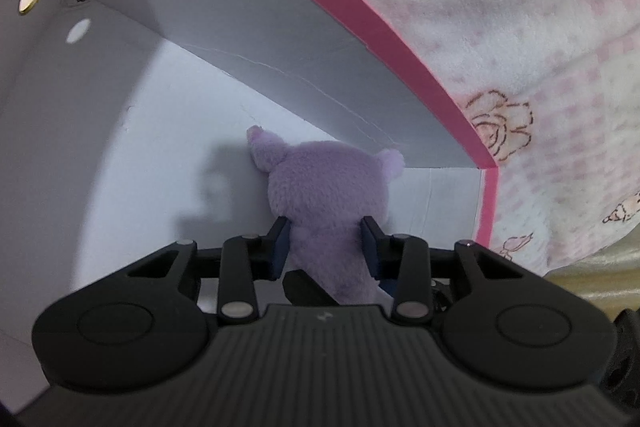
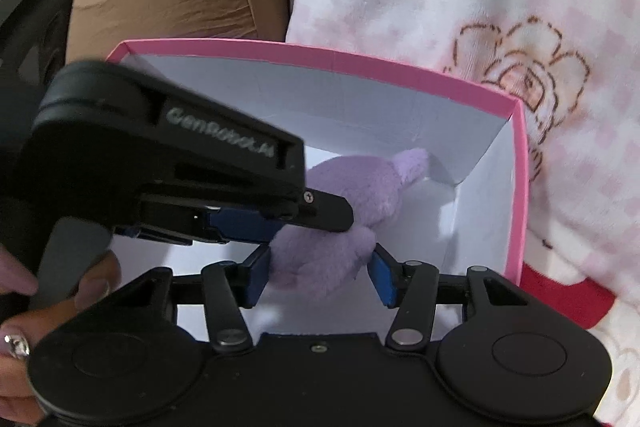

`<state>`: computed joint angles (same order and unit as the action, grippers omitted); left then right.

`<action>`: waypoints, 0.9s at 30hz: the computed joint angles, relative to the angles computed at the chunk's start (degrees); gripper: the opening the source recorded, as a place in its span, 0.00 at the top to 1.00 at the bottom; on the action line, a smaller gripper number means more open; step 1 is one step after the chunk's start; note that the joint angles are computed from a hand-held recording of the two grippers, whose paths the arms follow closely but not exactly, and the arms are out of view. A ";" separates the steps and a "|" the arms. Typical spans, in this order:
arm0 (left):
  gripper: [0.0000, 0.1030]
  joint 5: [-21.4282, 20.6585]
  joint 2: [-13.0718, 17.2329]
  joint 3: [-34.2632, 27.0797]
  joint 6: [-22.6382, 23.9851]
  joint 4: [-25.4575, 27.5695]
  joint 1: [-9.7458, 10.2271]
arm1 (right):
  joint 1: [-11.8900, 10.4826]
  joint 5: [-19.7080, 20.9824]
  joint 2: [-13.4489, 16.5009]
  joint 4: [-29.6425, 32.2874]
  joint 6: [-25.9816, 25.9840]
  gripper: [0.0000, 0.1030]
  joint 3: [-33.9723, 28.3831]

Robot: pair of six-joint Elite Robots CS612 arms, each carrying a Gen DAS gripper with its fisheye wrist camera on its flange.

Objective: Organize objects
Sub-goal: 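Open the left gripper to release the plush toy in the box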

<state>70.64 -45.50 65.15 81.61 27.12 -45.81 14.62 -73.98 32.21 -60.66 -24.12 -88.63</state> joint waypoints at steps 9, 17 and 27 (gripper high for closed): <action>0.63 0.84 1.62 -3.50 0.67 4.20 0.30 | 0.88 -3.84 -0.15 0.39 -0.05 0.42 -0.50; 0.61 -0.15 1.94 -5.91 2.99 9.15 -0.53 | -0.06 -2.47 1.34 0.23 1.95 0.62 -5.73; 0.61 -2.65 1.92 -10.55 8.97 21.46 -3.40 | -2.25 3.71 1.64 3.73 2.11 0.63 -9.34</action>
<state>67.99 -43.57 54.61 90.58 48.58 -49.21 12.37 -70.27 33.85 -56.92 -22.01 -97.98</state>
